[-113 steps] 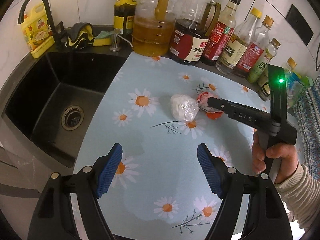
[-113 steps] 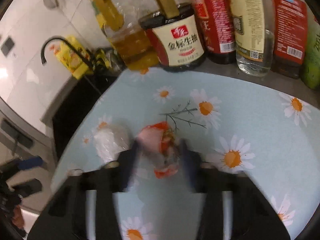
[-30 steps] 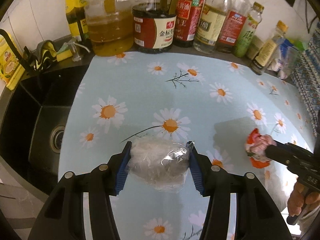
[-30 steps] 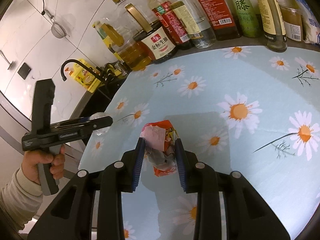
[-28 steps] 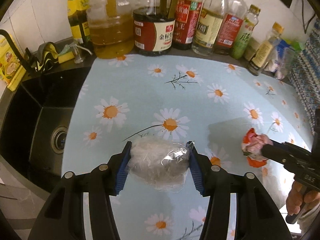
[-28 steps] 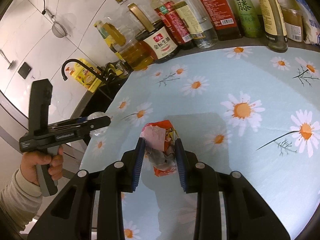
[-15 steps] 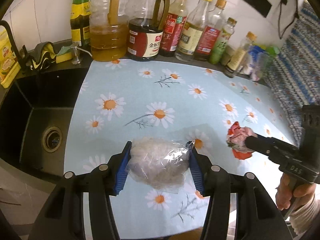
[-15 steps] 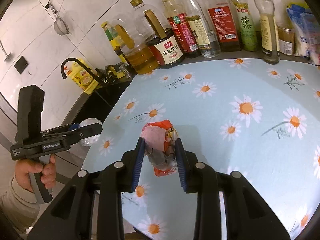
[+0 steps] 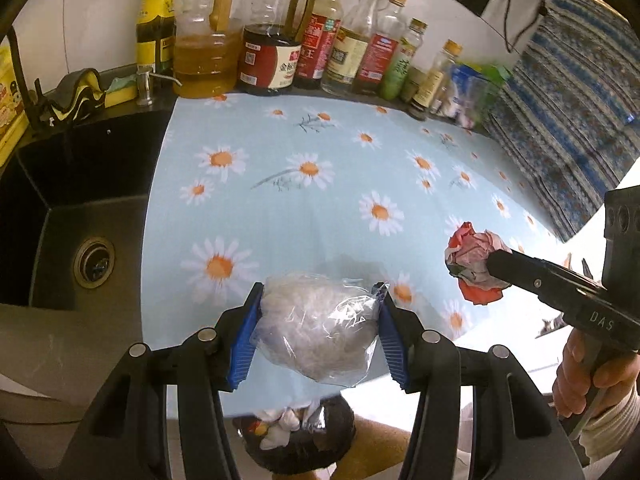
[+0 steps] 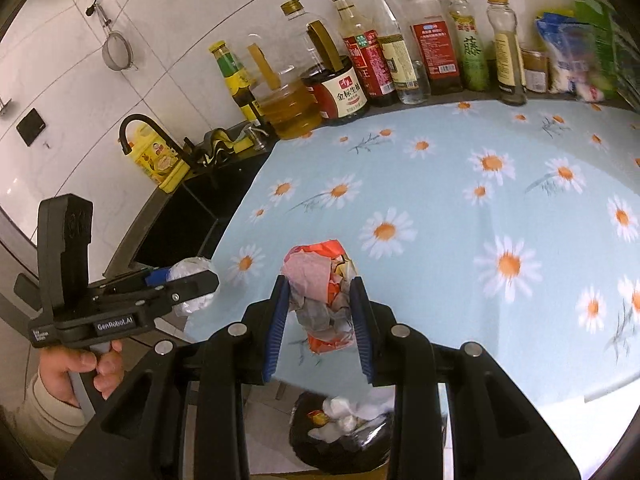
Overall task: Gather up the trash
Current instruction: 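Carry the wrapper and plastic bundle down over the bin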
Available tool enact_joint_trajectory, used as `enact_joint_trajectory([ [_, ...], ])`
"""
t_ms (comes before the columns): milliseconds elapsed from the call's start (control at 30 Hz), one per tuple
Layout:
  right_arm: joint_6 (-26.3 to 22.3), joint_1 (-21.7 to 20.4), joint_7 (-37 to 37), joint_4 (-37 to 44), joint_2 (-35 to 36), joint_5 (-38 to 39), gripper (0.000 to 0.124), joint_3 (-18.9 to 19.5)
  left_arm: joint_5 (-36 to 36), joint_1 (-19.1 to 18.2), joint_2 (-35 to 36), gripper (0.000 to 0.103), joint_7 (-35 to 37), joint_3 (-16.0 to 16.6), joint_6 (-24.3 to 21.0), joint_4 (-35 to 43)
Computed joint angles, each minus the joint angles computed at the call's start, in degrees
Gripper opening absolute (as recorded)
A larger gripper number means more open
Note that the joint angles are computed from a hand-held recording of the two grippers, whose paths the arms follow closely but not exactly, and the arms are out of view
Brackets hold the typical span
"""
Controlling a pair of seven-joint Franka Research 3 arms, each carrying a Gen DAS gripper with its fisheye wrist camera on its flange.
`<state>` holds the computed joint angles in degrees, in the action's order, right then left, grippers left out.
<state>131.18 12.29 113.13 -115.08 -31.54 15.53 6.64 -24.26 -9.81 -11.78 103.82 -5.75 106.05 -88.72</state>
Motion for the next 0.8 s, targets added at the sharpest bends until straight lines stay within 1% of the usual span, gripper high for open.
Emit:
enact_joint_trajectory([
  [133, -0.97, -0.91, 5.13, 0.58, -1.02, -3.03, 0.033, 3.67, -2.62, 0.31, -3.55, 0.051, 3.62, 2.08, -0.88, -3.39],
  [367, -2.5, -0.11, 13.73, 0.39, -2.86, -6.95, 0.033, 8.25, -6.08, 0.12, -9.25, 0.051, 8.99, 5.68, -3.46, -9.42],
  [500, -3.38, 1.67, 17.53, -1.33, -3.96, -7.01, 0.033, 9.44, -7.25, 0.07, -11.78, 0.051, 11.24, 7.28, -5.59, -12.62],
  [600, -4.41, 2.94, 20.12, -2.73, -4.67, -6.64, 0.033, 10.04, -7.12, 0.18, -13.33, 0.051, 11.9, 7.91, -7.58, -14.97],
  [800, -6.07, 5.46, 23.22, -6.04, -5.66, -5.19, 0.033, 10.11, -6.44, 0.26, -16.46, 0.052, 12.99, 8.44, -9.86, -20.21],
])
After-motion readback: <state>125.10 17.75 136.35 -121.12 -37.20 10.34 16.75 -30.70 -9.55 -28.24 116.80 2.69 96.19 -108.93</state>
